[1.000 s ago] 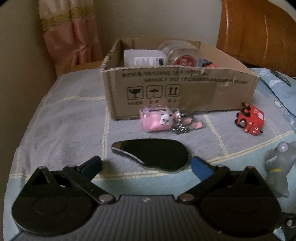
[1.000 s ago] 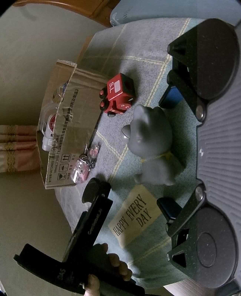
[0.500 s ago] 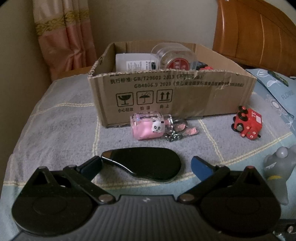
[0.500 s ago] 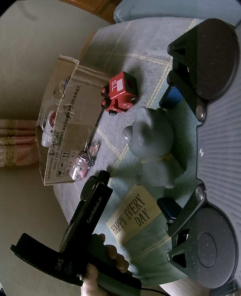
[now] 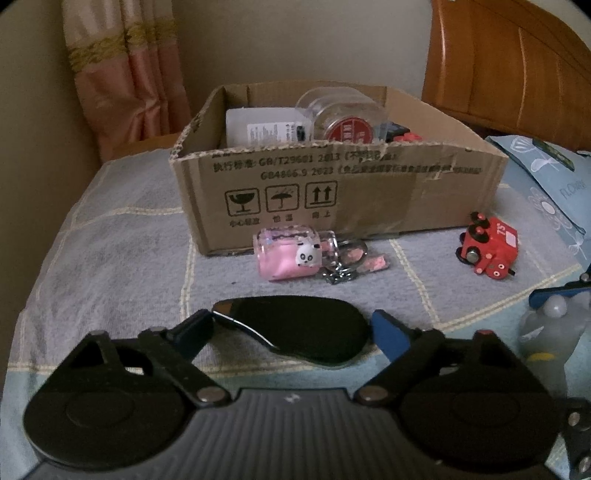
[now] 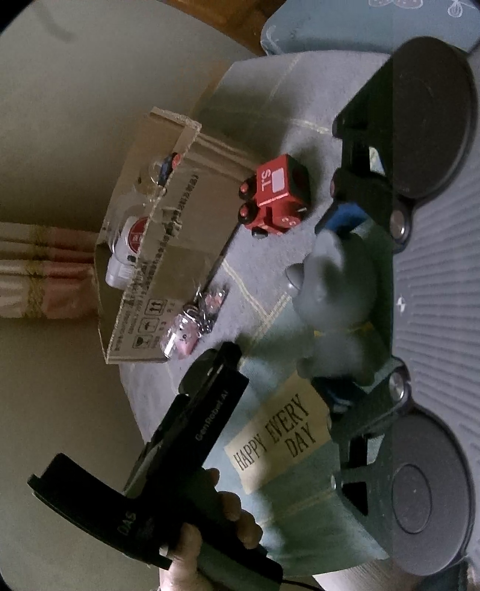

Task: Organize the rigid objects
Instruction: 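Grasp the gray cat figure with the right tool while the left grasps the correction tape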

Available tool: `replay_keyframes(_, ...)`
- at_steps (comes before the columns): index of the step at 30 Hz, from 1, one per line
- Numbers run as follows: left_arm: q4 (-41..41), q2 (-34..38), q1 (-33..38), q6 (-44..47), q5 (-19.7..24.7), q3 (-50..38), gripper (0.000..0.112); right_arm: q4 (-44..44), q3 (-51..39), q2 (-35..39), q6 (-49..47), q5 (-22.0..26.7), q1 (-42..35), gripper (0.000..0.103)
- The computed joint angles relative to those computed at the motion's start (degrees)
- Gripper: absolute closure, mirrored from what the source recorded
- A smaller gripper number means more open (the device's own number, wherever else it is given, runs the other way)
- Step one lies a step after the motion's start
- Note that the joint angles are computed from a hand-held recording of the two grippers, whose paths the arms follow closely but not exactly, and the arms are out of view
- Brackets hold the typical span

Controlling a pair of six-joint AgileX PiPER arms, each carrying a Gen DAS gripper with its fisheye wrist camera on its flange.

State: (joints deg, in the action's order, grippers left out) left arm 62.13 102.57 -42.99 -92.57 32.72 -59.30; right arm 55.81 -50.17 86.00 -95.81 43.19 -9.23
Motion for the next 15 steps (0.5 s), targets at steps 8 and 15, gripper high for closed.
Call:
replay_keyframes(8,-4.4,-0.6,0.0,6.3,1.0,-1.1,0.025,-2.7,-2.3,0.6,4.9,2.5,-1.0,0.024)
replay_keyframes(15,-12.6,-4.4,0.8,18.0,1.3,-1.2,0.025,-4.8,-5.6,0.9,9.6,6.4,-2.8,0.025)
